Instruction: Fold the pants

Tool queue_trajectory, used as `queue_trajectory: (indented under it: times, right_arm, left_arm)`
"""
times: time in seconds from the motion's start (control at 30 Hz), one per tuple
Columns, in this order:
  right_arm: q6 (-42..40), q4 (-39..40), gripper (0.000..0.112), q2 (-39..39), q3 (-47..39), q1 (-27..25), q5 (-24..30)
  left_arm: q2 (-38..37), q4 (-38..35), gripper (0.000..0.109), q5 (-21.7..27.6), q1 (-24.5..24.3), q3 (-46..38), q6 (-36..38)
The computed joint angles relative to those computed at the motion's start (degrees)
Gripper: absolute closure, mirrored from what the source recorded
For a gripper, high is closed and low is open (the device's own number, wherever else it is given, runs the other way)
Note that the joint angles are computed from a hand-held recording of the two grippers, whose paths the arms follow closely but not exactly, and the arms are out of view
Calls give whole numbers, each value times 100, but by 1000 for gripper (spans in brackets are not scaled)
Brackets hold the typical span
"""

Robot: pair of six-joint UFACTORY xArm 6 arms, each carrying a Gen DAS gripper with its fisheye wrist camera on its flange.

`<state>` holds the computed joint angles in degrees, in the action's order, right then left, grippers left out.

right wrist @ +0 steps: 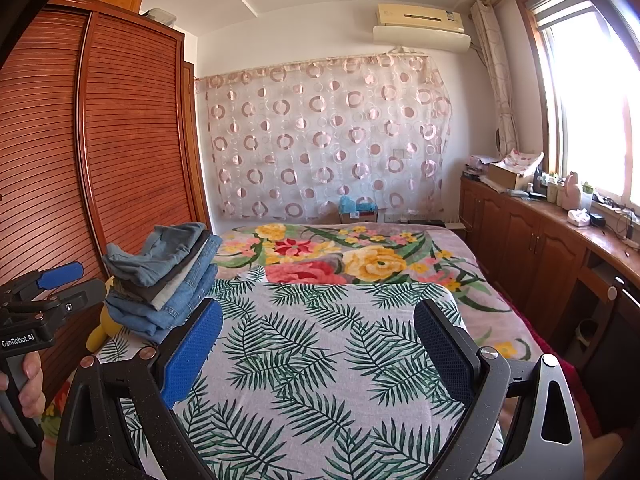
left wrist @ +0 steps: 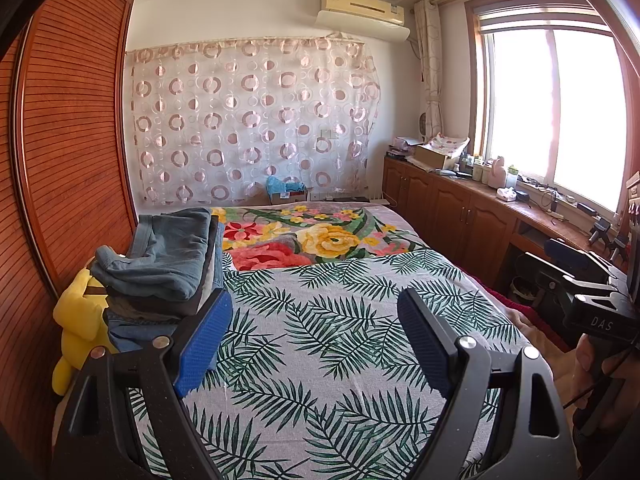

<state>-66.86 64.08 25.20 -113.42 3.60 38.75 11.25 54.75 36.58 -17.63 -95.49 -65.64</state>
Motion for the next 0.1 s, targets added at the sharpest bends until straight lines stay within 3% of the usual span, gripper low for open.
queue_trajectory:
  times: [0.1]
  right_arm:
    - [-2,2,15,0,5,6,-10]
  left_arm:
    - [-2,3,23,-3,1,3,-1]
